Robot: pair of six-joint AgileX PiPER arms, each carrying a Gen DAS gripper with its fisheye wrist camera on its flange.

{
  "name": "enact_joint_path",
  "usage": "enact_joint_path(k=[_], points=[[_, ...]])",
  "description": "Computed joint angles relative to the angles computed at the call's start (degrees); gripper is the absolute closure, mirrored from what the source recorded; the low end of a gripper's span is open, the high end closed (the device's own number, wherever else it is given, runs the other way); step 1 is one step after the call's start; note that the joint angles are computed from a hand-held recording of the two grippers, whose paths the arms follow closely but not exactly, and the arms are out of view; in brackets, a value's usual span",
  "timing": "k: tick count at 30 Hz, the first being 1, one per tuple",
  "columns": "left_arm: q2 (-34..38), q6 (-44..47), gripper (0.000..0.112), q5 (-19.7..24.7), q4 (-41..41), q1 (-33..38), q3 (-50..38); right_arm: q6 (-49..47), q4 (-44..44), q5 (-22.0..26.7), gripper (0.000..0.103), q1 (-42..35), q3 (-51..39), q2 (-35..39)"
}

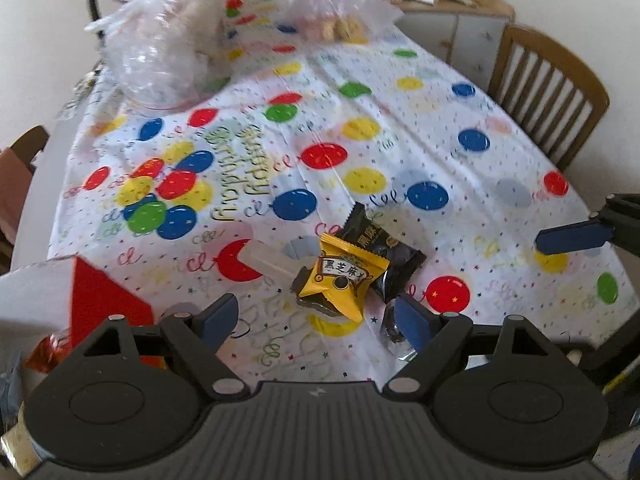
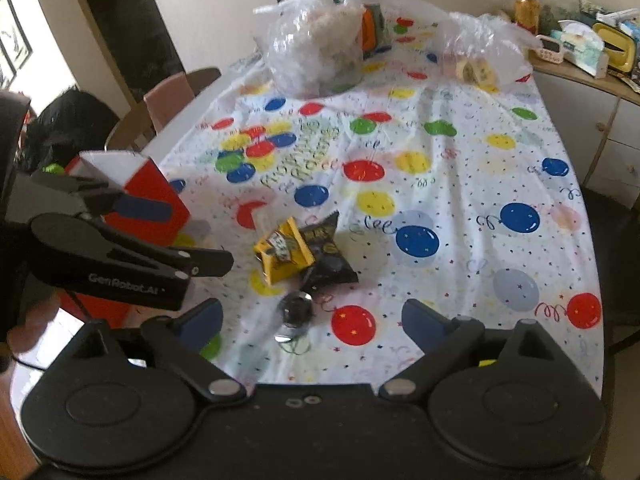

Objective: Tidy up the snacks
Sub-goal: 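Grasp the yellow candy pack with the left tool while the right tool grasps a small round candy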

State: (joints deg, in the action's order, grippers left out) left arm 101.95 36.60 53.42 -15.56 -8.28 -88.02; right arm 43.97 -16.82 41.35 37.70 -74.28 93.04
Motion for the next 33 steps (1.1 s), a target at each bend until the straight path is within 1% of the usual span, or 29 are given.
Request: enact_joint_path(k=[2, 5, 6, 10, 12, 14, 15, 17, 19, 20, 21, 23, 24, 26, 27, 29, 33], points=[[1.5, 0.6, 0.027, 0.0, 1.1, -1.1, -0.9, -4.2, 2.5, -1.3, 0.008, -0.5, 0.3, 1.3], [4.8, 0.8, 0.027, 1.7, 3.2, -2.8, -3.7, -9.0, 5.7, -2.0, 0.012, -0.7, -0.1, 3.7], [6.1, 0.5, 0.027, 2.4, 4.0, -3.3, -4.9, -10.3, 6.8, -2.0, 0.015, -0.9, -0.4, 4.4], [10.3, -0.1, 0.027, 4.9, 5.0, -4.0, -8.7, -13.1, 10.3, -3.1, 0.020, -2.4, -1.6, 7.1], [11.4, -0.1, 0.028, 5.2, 5.0, -4.1, -9.6, -15.1, 12.8, -3.7, 0.023, -3.3, -2.2, 8.3], [12.4, -0.3, 0.031, 5.8, 4.7, -4.0, -11.1, -16.5, 14.3, -3.8, 0.026, -3.9, -3.1, 9.7], [13.1, -0.4, 0.032, 6.5, 4.4, -3.9, -12.1, -17.1, 14.8, -3.9, 0.030, -4.1, -3.6, 10.4], [13.9, -0.3, 0.033, 7.2, 4.0, -4.0, -13.4, -17.8, 15.5, -4.3, 0.033, -4.4, -4.4, 11.6], [14.6, -0.3, 0.041, 7.6, 4.2, -4.3, -14.2, -18.5, 16.0, -4.6, 0.041, -4.6, -5.5, 12.9], [15.1, -0.5, 0.050, 8.1, 4.4, -4.4, -14.7, -18.9, 16.3, -4.6, 0.043, -4.7, -5.9, 13.5], [15.4, -0.6, 0.054, 8.5, 4.5, -4.4, -15.1, -19.3, 16.6, -4.5, 0.047, -4.9, -6.4, 14.0], [15.8, -0.6, 0.056, 8.6, 4.2, -4.2, -15.3, -20.0, 17.0, -4.1, 0.052, -4.9, -7.4, 15.0], [16.0, -0.6, 0.060, 8.7, 4.0, -4.0, -15.5, -20.0, 16.9, -3.9, 0.055, -4.9, -7.9, 15.5], [16.4, -0.3, 0.063, 9.0, 3.1, -3.5, -16.1, -20.6, 17.0, -3.7, 0.059, -4.9, -8.7, 16.1], [16.6, -0.2, 0.065, 9.2, 2.8, -3.3, -16.4, -20.8, 16.9, -3.5, 0.063, -4.8, -9.1, 16.5], [16.9, -0.1, 0.068, 9.5, 2.2, -3.0, -16.8, -20.6, 16.0, -3.1, 0.065, -4.6, -9.7, 17.0], [17.0, -0.5, 0.074, 10.1, 1.0, -2.2, -17.2, -20.5, 14.6, -2.8, 0.077, -4.2, -9.9, 17.3]])
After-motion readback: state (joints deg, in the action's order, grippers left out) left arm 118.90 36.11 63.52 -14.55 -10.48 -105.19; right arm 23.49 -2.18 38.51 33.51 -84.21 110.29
